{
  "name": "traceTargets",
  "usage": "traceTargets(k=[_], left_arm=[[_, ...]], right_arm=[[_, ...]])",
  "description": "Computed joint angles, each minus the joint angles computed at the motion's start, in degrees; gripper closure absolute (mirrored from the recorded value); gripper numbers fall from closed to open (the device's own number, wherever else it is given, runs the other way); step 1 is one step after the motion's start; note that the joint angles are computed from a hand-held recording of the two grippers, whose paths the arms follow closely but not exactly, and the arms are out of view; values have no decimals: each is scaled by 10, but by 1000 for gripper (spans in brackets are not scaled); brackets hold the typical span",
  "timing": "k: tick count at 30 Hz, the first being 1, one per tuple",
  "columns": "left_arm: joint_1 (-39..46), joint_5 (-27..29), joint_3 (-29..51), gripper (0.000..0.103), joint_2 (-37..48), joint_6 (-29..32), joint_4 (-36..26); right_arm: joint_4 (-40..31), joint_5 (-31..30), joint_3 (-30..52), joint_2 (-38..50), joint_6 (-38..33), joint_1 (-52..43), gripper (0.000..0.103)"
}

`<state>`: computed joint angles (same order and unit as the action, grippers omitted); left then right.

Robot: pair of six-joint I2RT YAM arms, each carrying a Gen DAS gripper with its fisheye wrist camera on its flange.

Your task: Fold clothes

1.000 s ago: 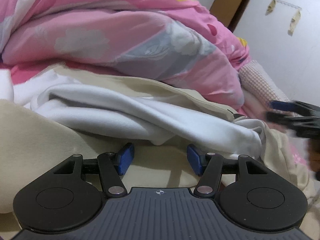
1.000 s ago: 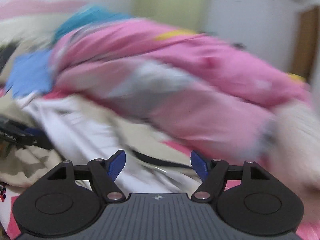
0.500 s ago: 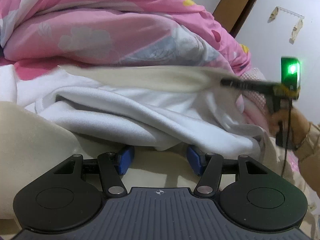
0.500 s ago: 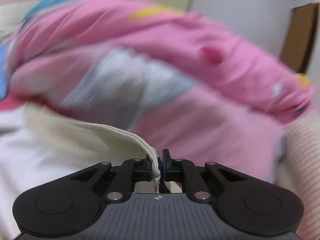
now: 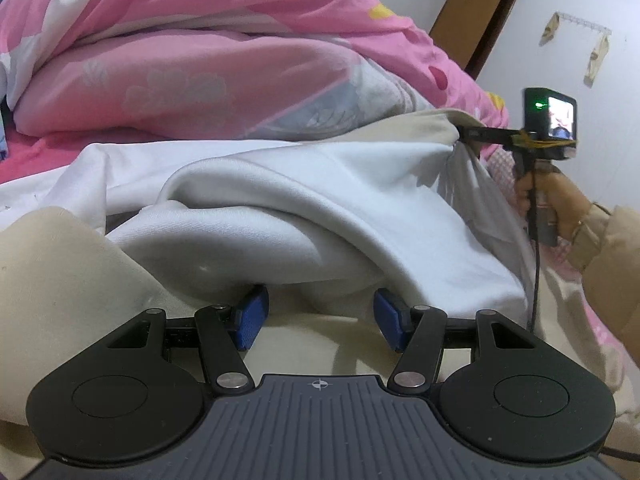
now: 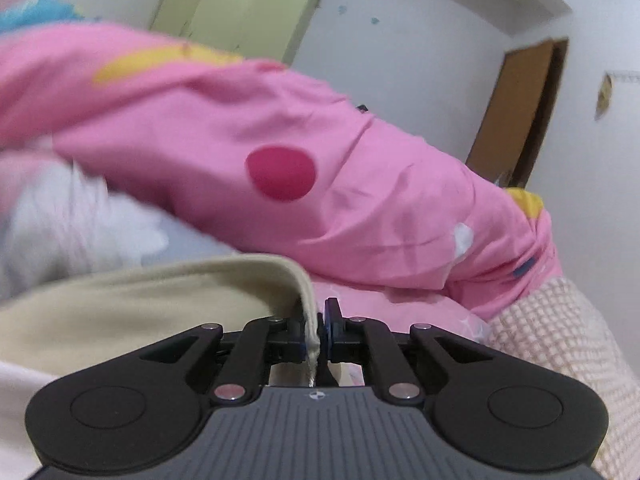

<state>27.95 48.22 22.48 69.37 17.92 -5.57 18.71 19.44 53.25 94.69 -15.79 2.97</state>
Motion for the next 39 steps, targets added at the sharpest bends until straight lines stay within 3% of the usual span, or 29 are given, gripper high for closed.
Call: traceTargets(k=[2,4,6,7,9,16,23,28,31,34,37,39], left_arm=[[-1,-7,-2,45,-3,9,-2],[-3,-13,-3,45,-6,13,-1],[-5,-16,-4,45,-6,12,1],[-6,-17,-4,45,-6,12,1],[-7,-19,-5,45,-8,11,3],[-23,-44,-19,44,-18,-1,27],[-22,-44,-18,42,-19,9,17],[-17,-40,-22,39,-19,21,15],[-16,-40,-25,38,-19,27,19],[-22,-47,-28,37,-22,22,25],[-27,-52,-27,36,-22,15,25],[-27,-51,-26,36,-21,14,24]], right_arm=[[6,5,-1,4,-16,2,92],[-16,0,1,-11,-13,-1,82],[-46,-14,-2,-41,-1,-13,51],[-71,-36,-4,-63,9,-25,42],[-126,-93,-4,-105,34,-56,12],[-332,-215,1,-235,91,-138,1],[-529,-337,-30,-339,151,-227,0],[-537,-209,-142,-400,176,-141,7],[-493,-153,-189,-401,197,-101,19],[-470,-136,-203,-390,212,-96,31],[-483,-127,-210,-408,210,-95,56],[-506,-127,-208,-434,208,-98,79]])
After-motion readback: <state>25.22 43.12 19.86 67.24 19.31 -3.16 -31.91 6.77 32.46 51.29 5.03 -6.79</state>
